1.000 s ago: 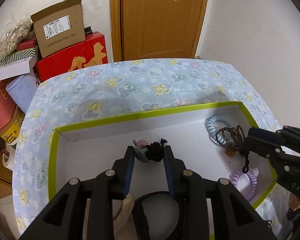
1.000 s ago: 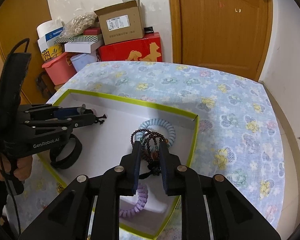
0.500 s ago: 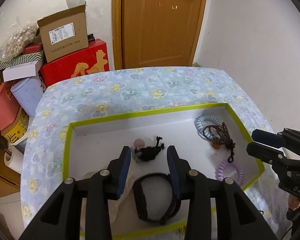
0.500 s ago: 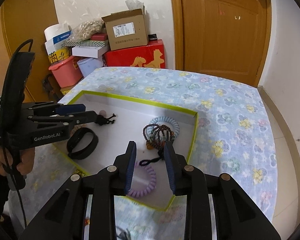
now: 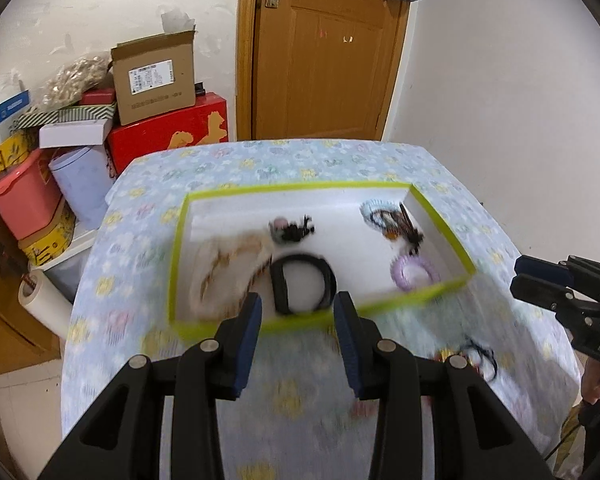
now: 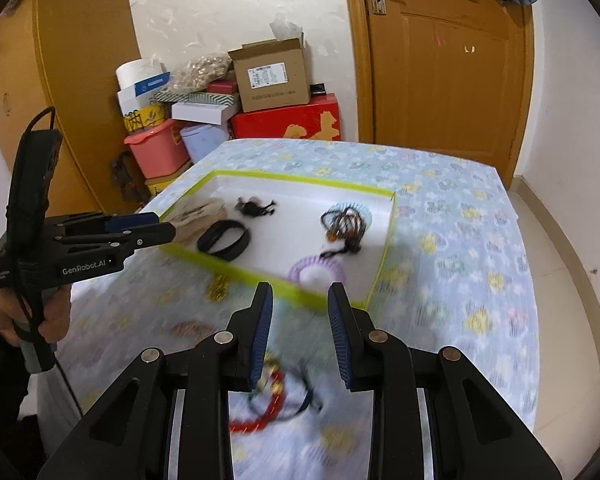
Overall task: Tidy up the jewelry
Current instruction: 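Grasp the black hair tie on the red bracelet with the right tool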
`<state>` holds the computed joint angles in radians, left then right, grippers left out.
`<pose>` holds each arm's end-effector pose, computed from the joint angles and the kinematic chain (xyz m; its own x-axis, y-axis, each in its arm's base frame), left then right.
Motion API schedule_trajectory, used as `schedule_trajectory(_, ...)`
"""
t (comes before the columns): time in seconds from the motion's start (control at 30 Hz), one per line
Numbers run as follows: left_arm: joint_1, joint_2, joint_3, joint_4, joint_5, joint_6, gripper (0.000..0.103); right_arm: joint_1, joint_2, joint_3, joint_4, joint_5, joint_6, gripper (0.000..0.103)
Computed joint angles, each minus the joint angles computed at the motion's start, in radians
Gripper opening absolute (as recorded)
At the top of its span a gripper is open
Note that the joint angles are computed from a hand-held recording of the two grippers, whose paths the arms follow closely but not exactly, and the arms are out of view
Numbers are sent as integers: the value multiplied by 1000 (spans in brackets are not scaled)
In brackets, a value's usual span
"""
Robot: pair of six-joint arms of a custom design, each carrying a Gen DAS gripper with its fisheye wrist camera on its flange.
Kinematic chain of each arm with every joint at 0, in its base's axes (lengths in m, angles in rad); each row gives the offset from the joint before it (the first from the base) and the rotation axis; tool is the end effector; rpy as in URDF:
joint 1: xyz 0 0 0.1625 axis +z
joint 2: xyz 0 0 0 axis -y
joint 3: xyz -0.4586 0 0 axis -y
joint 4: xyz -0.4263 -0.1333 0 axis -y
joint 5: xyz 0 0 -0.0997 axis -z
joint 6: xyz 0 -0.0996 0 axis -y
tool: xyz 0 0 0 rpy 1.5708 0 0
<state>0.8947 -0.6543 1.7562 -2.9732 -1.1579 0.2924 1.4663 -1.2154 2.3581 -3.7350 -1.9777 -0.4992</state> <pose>-0.2896 -0.6379 0.0037 -0.5830 0.6749 -0.4523 0.7997 0.5749 -0.1730 0.0447 -0.4739 0.2419 -0.7970 0.1303 0.5897 -0.3726 0.6624 -0.6499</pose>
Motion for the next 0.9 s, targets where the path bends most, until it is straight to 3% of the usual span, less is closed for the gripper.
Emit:
schedule_trajectory(0.4, -8, -109, 194, -56, -5, -42, 39, 1, 2, 157, -102, 4, 83, 30)
schedule_trajectory(0.9, -14, -112, 216, -52, -22, -61, 39, -38, 4, 182, -112, 7, 131, 29)
